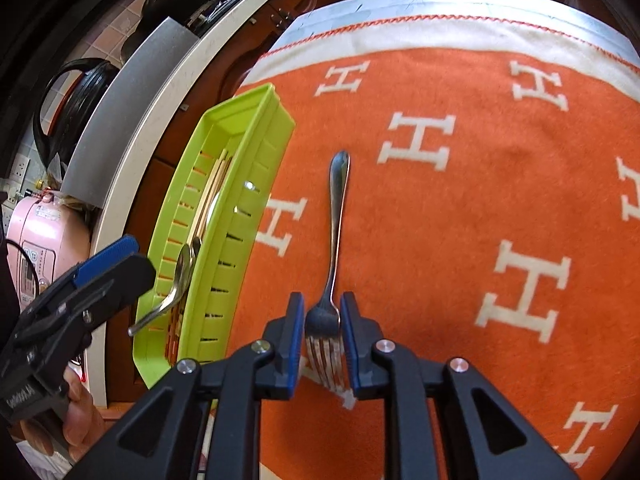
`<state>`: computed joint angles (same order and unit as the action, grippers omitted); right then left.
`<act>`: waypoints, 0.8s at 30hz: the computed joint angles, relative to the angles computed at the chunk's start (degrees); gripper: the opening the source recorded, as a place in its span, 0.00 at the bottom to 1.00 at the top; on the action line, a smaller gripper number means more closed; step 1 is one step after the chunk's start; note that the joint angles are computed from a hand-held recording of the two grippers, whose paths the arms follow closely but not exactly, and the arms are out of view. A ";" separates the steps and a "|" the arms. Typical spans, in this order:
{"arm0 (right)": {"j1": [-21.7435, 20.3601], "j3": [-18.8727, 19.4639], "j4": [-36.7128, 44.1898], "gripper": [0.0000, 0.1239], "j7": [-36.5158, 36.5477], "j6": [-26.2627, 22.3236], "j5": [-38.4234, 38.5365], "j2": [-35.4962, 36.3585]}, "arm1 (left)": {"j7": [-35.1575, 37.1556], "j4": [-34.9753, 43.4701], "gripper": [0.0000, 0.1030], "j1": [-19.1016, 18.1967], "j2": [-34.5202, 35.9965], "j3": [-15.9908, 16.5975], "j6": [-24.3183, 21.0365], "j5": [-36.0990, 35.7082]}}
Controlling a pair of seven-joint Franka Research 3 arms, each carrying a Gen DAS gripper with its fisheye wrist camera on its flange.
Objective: Organize utensils
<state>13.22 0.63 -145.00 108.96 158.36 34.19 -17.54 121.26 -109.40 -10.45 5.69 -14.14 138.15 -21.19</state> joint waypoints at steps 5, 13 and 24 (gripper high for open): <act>1.07 -0.37 -1.05 0.15 -1.53 1.86 2.40 -0.23 | -0.13 -0.75 0.67 0.05 -0.26 0.15 1.95 1.04; -0.81 1.90 -0.84 0.13 3.20 1.28 -4.37 -0.45 | -1.90 -1.09 0.67 1.04 -0.24 0.93 2.65 2.12; -0.52 2.34 0.19 0.02 6.42 1.43 -3.54 0.60 | -0.14 -2.43 0.67 2.75 -1.30 1.82 2.83 -0.23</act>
